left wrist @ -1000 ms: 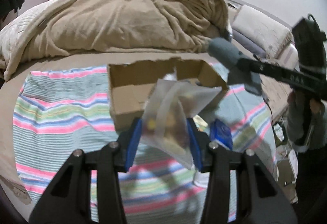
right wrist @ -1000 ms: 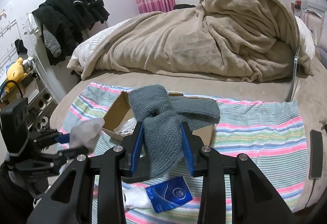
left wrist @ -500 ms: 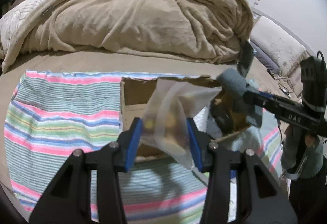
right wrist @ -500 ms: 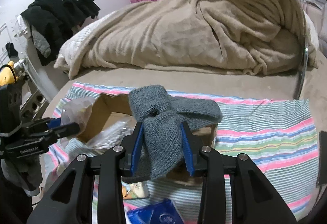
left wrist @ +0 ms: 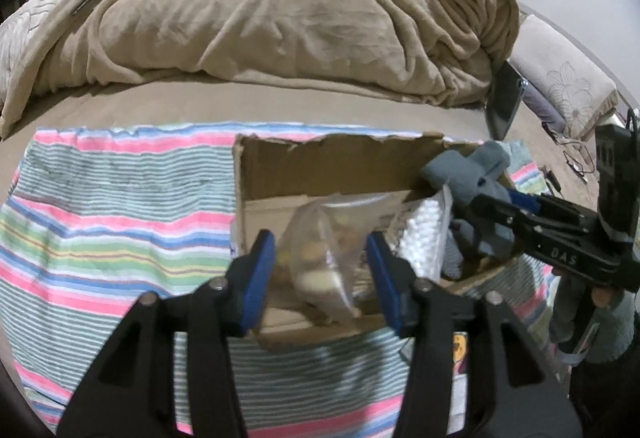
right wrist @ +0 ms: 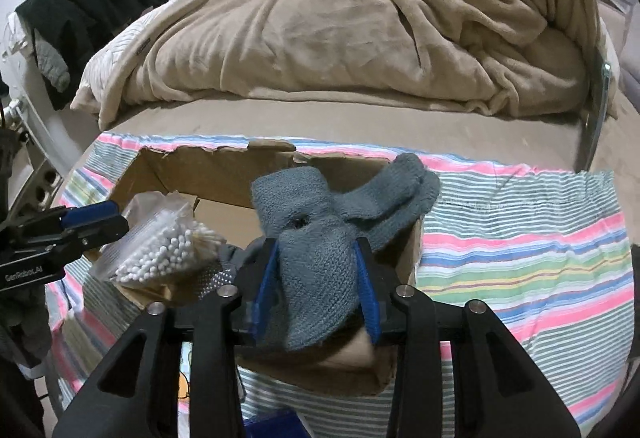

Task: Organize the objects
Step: 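Lower the bag and knit glove into the box and open both tools, then grasp white socks with left tool while right tool grasps blue tissue pack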

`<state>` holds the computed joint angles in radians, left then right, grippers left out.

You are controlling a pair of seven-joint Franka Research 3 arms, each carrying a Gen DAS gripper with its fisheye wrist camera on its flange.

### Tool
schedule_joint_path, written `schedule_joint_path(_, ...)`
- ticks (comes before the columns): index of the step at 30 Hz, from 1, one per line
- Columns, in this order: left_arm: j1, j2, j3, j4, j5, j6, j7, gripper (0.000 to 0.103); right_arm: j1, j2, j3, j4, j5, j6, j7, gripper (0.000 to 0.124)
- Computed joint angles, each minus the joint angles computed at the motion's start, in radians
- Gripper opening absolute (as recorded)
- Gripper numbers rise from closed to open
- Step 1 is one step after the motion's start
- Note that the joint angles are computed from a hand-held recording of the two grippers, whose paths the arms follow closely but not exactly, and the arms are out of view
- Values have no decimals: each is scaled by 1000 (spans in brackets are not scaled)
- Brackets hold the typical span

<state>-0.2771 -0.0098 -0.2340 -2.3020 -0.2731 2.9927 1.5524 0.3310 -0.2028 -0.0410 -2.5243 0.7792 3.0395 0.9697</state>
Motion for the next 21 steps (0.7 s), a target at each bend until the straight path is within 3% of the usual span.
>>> schedule_joint_path(6, -7, -45, 4, -29, 59, 12, -71, 76, 37, -43, -29, -19, 74, 4, -45, 53)
schedule_joint_path(8, -21, -77, 15, -53, 61, 24, -83, 80, 49, -72, -37, -37, 96, 10, -63, 67)
schedule_joint_path(10, -44, -109, 33, -76, 45, 27, -81, 81, 48, -106, -34, -60, 93, 11, -55, 73)
schedule_joint_path(21, -186, -283, 131, -215, 42, 29, -124, 81, 16, -322, -13, -210, -57, -3, 109, 74)
